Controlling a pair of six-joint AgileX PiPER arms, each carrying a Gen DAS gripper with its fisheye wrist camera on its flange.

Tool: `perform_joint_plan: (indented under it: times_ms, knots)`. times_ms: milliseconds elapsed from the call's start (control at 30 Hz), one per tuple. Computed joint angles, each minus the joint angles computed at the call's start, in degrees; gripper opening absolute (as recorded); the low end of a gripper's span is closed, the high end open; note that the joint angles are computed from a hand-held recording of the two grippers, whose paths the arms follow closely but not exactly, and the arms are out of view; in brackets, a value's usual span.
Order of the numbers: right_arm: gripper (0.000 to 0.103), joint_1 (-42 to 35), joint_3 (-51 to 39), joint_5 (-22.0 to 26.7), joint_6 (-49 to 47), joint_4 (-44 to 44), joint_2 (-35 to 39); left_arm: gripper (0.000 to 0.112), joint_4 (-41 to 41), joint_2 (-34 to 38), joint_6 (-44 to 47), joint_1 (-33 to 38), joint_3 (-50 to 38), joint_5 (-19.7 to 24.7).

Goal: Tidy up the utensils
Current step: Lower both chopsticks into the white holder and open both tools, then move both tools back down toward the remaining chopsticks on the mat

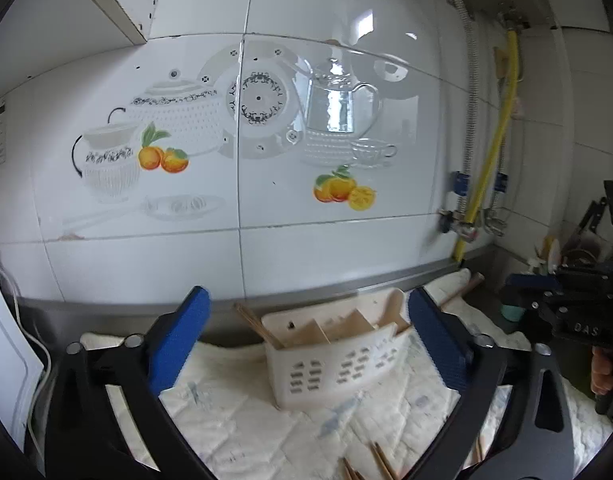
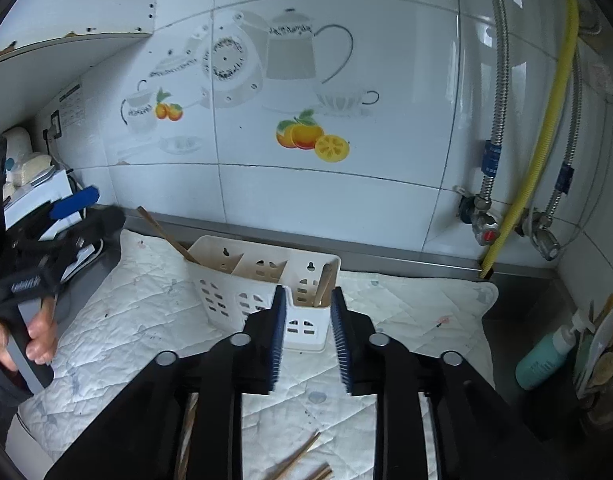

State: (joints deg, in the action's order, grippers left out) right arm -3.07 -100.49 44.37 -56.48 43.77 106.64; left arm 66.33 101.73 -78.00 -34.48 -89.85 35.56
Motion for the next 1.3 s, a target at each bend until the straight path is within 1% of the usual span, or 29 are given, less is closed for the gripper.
perform_joint_plan:
  times_ms: [67, 167, 233, 300, 367, 467, 500, 533, 600, 667, 733, 933, 1067, 1200, 1300]
  knots:
    - [0.029, -0.52, 4.09, -1.36, -2.62, 1.99, -2.49, 0.099, 0.55, -1.52, -1.58, -1.05, 2.48, -0.07]
    - [0.034, -1.11, 10.90, -3.57, -7.50, 5.37, -6.53, 0.099, -0.91, -3.94, -2.07, -2.99, 6.44, -0.26]
    - [0.035, -1.79, 15.77, -4.97, -11.27, 8.30, -9.39, 0.098, -1.06, -5.11, -3.34, -4.19, 8.70, -0.05]
    - [0.039, -2.50, 19.42, -5.60, -14.29, 10.91, -11.36, 0.098, 0.08, -6.17, -5.36, -6.22, 11.24, 1.60]
    - [0.043, -3.32, 24.22, -6.65, -18.48, 14.47, -13.91, 0.098, 3.10, -7.16, -8.77, -8.56, 14.04, 3.41]
    - [0.045, -4.53, 31.84, -8.06, -25.14, 19.54, -17.67, 0.098, 6.31, -7.54, -13.04, -13.26, 17.35, 9.32]
    - [0.048, -5.12, 33.87, -7.87, -26.86, 20.84, -18.60, 0.098, 7.54, -7.81, -15.17, -15.22, 18.92, 11.63]
    - [0.049, -6.02, 36.69, -7.46, -29.04, 22.61, -19.80, 0.098, 8.33, -8.37, -16.96, -16.59, 20.40, 12.76]
    - [0.050, -7.32, 41.17, -7.29, -32.38, 24.93, -21.64, 0.098, 9.80, -9.80, -20.73, -18.82, 23.67, 13.53]
    - [0.050, -8.07, 45.97, -8.38, -36.65, 27.49, -23.48, 0.098, 11.25, -11.03, -24.17, -20.90, 26.74, 13.91]
    - [0.050, -8.89, 51.40, -9.40, -40.91, 30.19, -25.62, 0.098, 11.70, -11.81, -26.95, -23.63, 29.55, 15.45]
    - [0.050, -11.96, 63.75, -10.24, -51.11, 37.35, -29.97, 0.098, 9.32, -13.71, -33.10, -28.47, 35.84, 16.29]
    - [0.050, -14.32, 67.93, -9.18, -53.26, 38.06, -30.95, 0.098, 7.49, -14.05, -37.07, -30.87, 39.03, 17.36]
    - [0.050, -15.31, 71.37, -10.14, -57.16, 40.34, -31.07, 0.098, 5.98, -13.06, -40.64, -32.17, 41.57, 16.46]
    - [0.050, -15.92, 72.31, -9.90, -57.50, 40.32, -29.78, 0.098, 5.04, -11.62, -41.89, -32.66, 42.06, 15.31]
